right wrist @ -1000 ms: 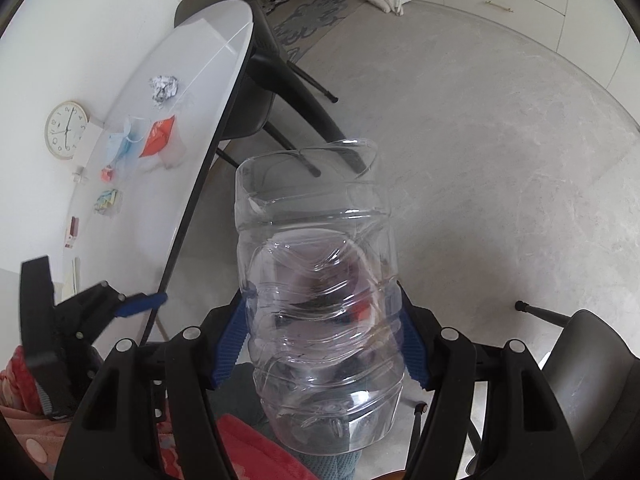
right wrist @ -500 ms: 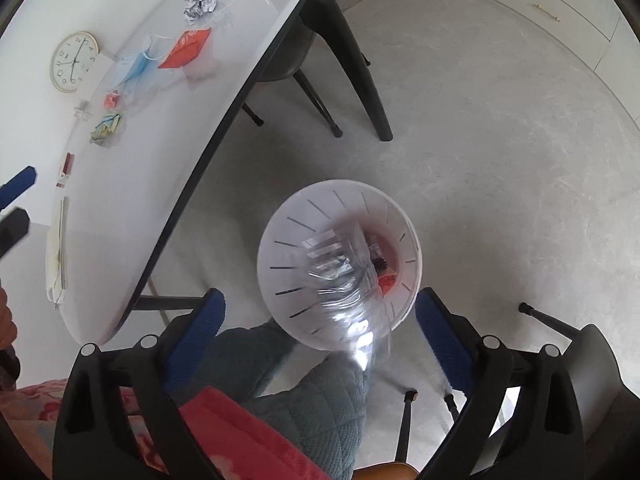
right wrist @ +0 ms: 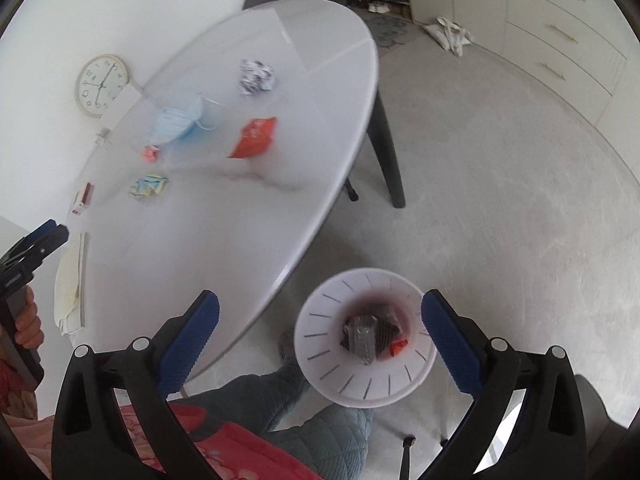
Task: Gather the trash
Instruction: 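Grasp the green crumpled paper with the left gripper while the right grasps the blue paper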
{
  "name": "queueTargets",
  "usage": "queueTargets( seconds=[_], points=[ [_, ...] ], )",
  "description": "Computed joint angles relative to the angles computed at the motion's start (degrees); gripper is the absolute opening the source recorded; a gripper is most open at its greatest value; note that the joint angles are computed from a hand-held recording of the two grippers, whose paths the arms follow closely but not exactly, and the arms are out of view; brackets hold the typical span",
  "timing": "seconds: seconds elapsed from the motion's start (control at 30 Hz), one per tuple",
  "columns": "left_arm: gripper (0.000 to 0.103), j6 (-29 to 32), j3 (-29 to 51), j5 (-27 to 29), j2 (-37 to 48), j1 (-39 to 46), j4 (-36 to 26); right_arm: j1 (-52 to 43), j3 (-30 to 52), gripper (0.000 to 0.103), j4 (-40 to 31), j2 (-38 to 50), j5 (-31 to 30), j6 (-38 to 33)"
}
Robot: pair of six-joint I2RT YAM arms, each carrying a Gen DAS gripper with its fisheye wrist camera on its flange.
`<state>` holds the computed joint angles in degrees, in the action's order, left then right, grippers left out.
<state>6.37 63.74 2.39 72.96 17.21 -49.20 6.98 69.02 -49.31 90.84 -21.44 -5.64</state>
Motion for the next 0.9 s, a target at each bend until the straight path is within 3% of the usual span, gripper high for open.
queueTargets(
  seconds=[0.37, 0.7, 0.83, 0.9],
  points=[
    [0.093, 9.68, 0.77, 1.05, 12.43, 10.67, 10.75, 14.32, 7.53, 0.100, 0.84, 5.77, 2.68, 5.90],
    [0.062, 5.55, 11.18, 1.47, 34.48, 11.85, 15.05, 22.53, 17.08, 0.100, -1.85, 14.16, 4.78, 9.05],
    [0.057, 4.82, 12.88, 2.00, 37.64, 11.56, 15.91, 23.91, 20.34, 0.100, -2.83, 17.35, 4.65, 8.46],
    [0.047, 5.09, 12.72, 1.93, 38.13, 11.18, 16.33, 24.08, 22.62, 0.100, -3.74, 19.78, 4.23, 7.35]
  ],
)
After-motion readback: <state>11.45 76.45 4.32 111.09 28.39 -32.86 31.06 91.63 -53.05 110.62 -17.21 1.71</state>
